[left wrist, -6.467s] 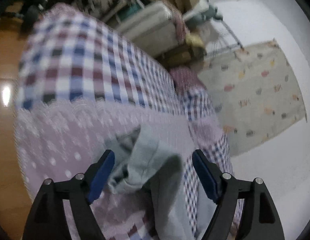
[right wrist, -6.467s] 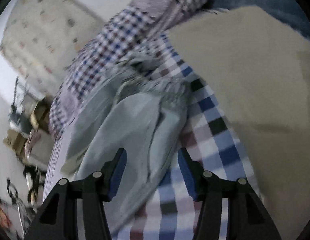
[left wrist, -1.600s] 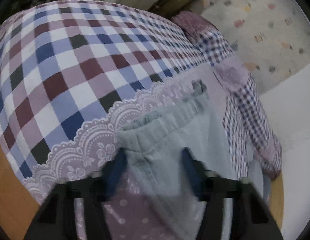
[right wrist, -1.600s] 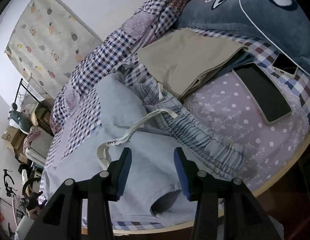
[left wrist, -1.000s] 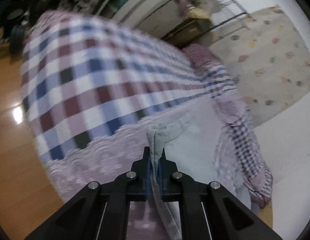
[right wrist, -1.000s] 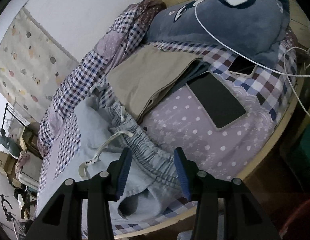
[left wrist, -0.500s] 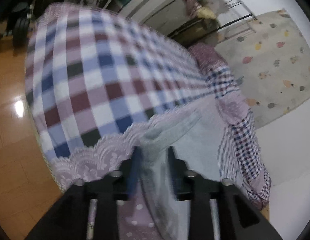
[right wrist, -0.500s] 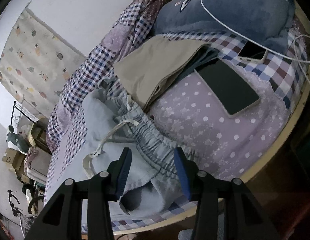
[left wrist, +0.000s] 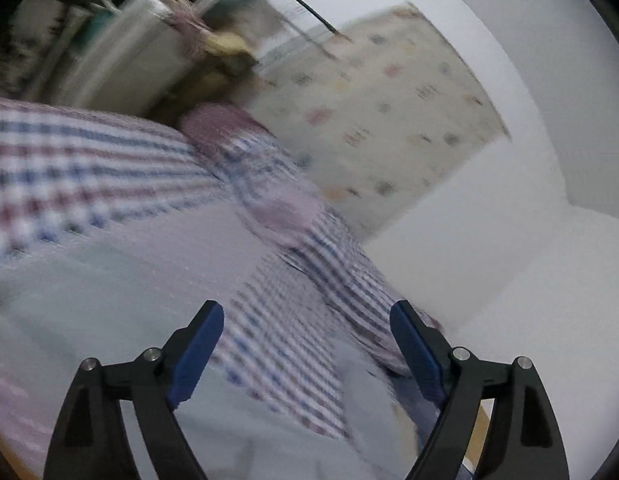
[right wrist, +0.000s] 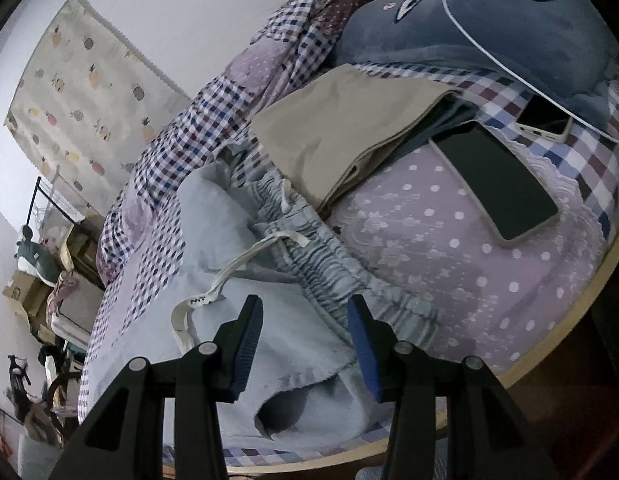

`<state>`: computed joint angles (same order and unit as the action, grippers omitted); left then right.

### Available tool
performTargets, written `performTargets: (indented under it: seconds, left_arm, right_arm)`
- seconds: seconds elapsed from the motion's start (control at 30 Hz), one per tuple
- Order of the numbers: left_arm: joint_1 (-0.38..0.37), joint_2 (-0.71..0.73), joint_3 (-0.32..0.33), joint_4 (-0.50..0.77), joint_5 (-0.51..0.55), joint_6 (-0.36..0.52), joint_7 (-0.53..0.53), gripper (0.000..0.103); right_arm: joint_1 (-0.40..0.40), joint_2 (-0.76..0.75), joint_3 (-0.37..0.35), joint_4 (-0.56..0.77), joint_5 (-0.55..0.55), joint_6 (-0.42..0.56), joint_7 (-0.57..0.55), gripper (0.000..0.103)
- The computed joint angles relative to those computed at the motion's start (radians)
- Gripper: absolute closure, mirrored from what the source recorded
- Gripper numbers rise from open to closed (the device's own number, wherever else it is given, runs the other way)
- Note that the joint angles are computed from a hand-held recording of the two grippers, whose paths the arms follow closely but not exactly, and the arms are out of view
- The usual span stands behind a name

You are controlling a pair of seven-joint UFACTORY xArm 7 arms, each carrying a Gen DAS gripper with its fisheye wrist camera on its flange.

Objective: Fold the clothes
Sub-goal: 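Release the sweatshirt edge and move the left gripper toward the right gripper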

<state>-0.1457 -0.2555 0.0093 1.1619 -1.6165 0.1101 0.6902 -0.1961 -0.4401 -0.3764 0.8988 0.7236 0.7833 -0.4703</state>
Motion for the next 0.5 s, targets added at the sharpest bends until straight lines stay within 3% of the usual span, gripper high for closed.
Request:
performTargets:
  seconds: [0.1, 0.23, 0.5]
  left_arm:
    - [-0.043, 0.121, -0.053, 0.113, 0.047, 0.024, 0.003, 0.015]
    - [-0.091, 0.327, -0.119, 0.289, 0.263, 0.042, -0.103, 0.015]
    - [-0.112, 0.667, -0.195, 0.595, 0.541, 0.105, -0.315, 0.015]
  right_arm:
    - [0.01, 0.013, 0.003, 0.006, 0.012, -0.001, -0.009, 0.055]
    - [0.014, 0.029, 0.019, 0.017, 0.008, -0.007, -0.02, 0.055]
    - [0.03, 0.111, 0.059, 0.125, -0.026, -0.005, -0.042, 0.055]
